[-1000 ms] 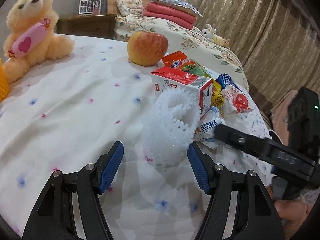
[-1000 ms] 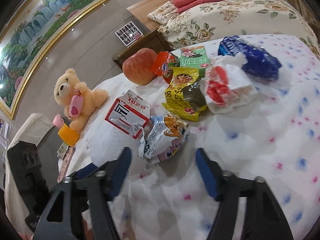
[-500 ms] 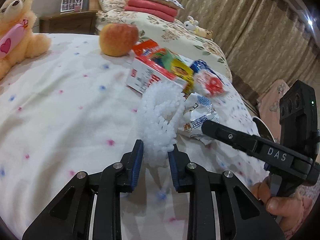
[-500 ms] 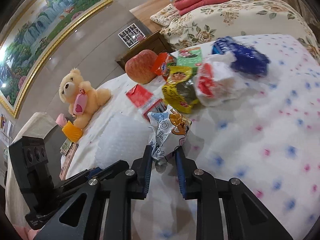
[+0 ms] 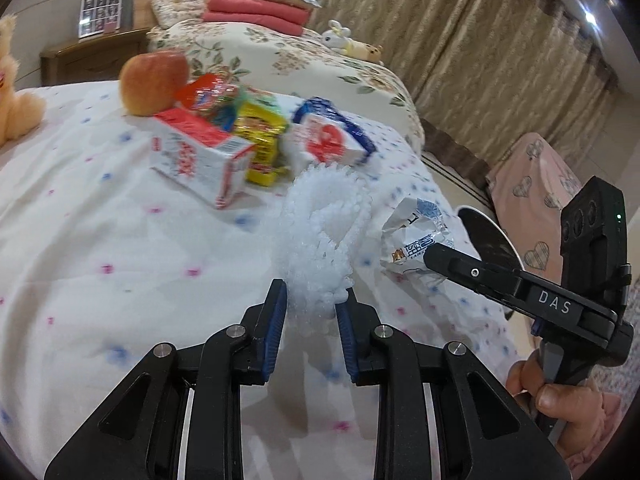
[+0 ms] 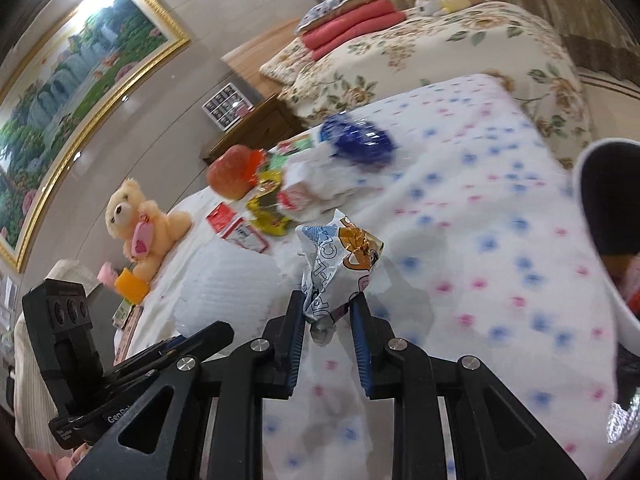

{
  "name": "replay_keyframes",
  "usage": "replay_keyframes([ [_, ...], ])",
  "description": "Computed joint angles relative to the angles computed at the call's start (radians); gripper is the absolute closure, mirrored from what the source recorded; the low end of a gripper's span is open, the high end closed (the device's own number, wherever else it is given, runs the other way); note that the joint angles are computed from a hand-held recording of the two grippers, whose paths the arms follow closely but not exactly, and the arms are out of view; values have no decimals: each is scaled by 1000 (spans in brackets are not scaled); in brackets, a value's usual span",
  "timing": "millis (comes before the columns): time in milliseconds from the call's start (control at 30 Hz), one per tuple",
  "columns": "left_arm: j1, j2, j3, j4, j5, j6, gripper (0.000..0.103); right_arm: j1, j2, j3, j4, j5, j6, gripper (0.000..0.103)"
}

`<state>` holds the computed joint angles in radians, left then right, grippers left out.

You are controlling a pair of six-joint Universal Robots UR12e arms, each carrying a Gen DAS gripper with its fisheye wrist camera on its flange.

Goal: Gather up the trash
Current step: 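Carry both items over the bin and open the right tool to drop the wrapper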

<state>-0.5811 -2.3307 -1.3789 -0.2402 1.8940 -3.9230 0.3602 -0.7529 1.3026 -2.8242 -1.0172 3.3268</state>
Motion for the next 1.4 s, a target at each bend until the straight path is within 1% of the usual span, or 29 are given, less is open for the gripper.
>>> replay_keyframes([
  [400,-15,-65,132,-57,-44,80,79,-51,-41,86,-90,-45,65,80],
  [800,-32,-149,310,-136,-91,178,79,-101,-75,156,-162,-116,126,80],
  [1033,-36,-191,394,-186,-114,209,79,-119,-83,176,-175,-149,140,80],
  [1400,-42,-248,508,-253,-135,241,79,-145,-87,197,-187,-176,169,80],
])
